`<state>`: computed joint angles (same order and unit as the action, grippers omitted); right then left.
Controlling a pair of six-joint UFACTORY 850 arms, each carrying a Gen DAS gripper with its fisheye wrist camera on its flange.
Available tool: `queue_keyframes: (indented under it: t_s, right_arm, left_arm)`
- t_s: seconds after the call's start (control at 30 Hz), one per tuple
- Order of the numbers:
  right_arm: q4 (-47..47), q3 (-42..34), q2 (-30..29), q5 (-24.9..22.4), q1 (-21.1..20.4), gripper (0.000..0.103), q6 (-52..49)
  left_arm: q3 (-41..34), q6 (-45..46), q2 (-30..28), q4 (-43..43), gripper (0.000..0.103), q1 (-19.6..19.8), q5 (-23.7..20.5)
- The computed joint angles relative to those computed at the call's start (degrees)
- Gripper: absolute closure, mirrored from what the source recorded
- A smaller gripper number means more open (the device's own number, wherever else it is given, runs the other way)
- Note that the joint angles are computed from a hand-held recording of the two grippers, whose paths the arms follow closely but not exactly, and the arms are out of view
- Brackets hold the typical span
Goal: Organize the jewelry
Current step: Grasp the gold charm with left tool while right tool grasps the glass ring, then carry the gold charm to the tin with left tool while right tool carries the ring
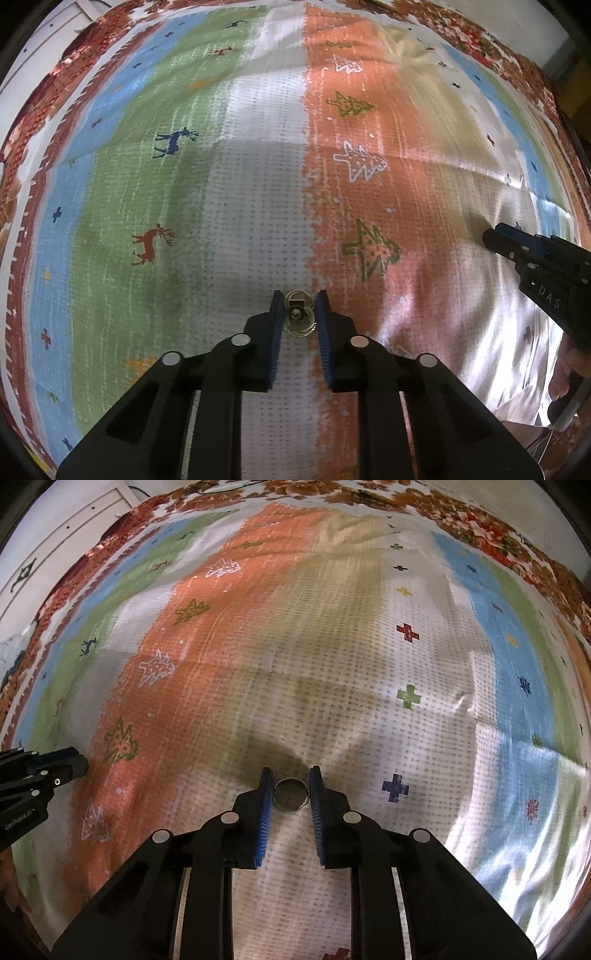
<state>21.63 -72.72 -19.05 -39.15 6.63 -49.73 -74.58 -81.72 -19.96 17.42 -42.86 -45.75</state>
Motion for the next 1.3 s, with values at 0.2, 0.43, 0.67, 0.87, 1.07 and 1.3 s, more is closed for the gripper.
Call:
queue_keyframes:
  t_s: [0.2, 0.43, 0.67, 0.87, 1.07, 1.3]
  right_arm:
    - [-0.09, 0.33, 0.39, 0.08, -0.15, 0.083, -0.85]
    - [-0.63, 1.15, 1.22, 1.22, -0.18, 0.083, -1.08]
    - [0.21, 1.64, 2.26, 1.53, -0.60, 0.083, -1.96]
    - [1.11, 2.75, 3.85, 2.32, -1.05, 0.083, -3.93]
    - [2.00, 3.43, 4.82, 2.08, -1.90, 0.083, -4.71]
    - [3.10, 4.73, 6.50, 2.00, -2.76, 0.083, -6.27]
  left_arm:
    - [0.68, -0.61, 0.58, -0.09, 0.089, 0.20, 1.20]
    - [0.60, -0.66, 0.86, 0.22, 0.089, -0.04, 1.39]
    - [0.79, -1.83, 1.41, 1.29, 0.089, -0.45, 1.11]
    - [1.00, -3.29, 2.12, 2.43, 0.089, -0.87, 1.08]
    - [1.21, -4.62, 2.75, 3.27, 0.089, -1.41, 0.83]
    - [1.43, -6.36, 3.60, 4.67, 0.089, -1.89, 0.89]
